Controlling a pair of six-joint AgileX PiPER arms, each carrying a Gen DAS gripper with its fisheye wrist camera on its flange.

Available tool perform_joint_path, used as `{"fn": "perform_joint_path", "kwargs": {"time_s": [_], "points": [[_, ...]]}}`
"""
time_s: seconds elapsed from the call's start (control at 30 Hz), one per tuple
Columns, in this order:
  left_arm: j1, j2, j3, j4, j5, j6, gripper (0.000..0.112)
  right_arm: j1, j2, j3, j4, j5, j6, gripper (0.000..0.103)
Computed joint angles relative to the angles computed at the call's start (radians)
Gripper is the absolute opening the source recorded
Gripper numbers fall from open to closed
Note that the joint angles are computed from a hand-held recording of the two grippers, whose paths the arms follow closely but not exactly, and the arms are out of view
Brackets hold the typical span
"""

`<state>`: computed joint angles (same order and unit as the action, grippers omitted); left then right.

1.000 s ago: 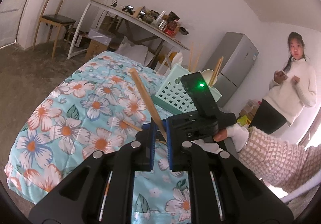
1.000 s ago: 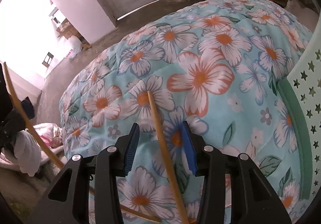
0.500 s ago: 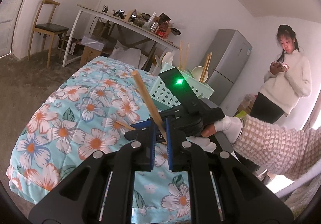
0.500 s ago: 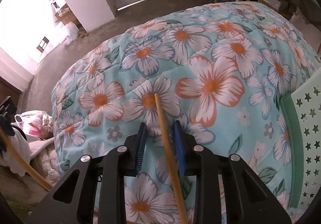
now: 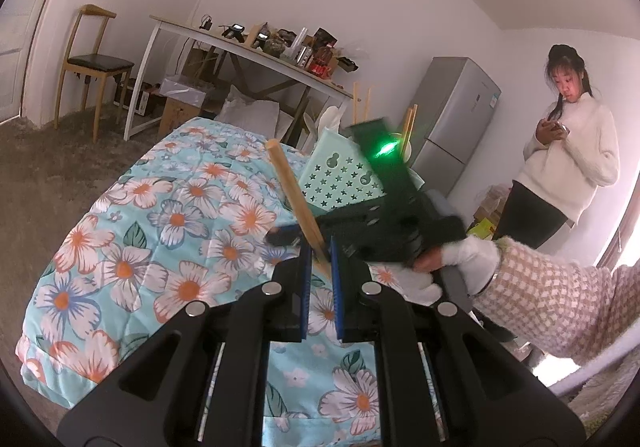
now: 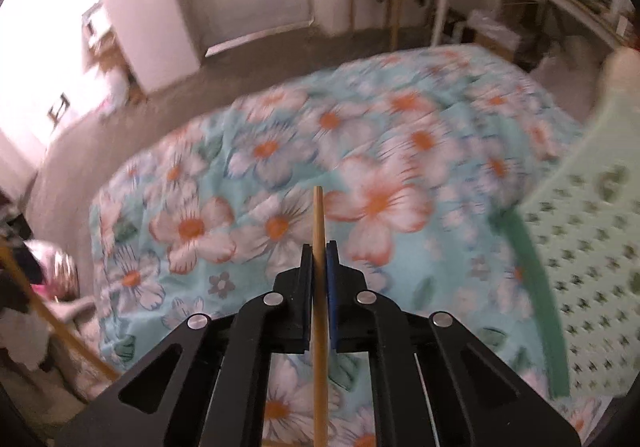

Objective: Organize utensils
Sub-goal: 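Lift both held chopsticks off the quilt toward the holder, then lower the left tool's chopstick into the holder and open the left tool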

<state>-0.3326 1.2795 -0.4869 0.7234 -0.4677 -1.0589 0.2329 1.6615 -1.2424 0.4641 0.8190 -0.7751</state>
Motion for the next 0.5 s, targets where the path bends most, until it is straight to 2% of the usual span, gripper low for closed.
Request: {"fn": "perform_joint_path", "kwargs": {"time_s": [0.07, 0.23, 0.33, 0.5], "points": [[-0.007, 0.0, -0.009, 0.001, 0.011, -0.001, 0.008, -0.052, -0.076, 0.039, 0.04, -0.027, -0.008, 0.006], [-0.001, 0.015, -0.03, 0.024, 0.014, -0.033, 0.008, -0.255, -0.266, 0.137, 0.237, -0.015, -0.12, 0.006], [0.004, 0.028, -0.049, 0.044, 0.021, -0.059, 0.008, -0.417, -0.364, 0.187, 0.378, 0.032, -0.195, 0.006], [-0.019, 0.04, -0.1, 0.073, 0.075, -0.097, 0.007, -0.644, -0.432, 0.221, 0.577, 0.141, -0.285, 0.006]]}}
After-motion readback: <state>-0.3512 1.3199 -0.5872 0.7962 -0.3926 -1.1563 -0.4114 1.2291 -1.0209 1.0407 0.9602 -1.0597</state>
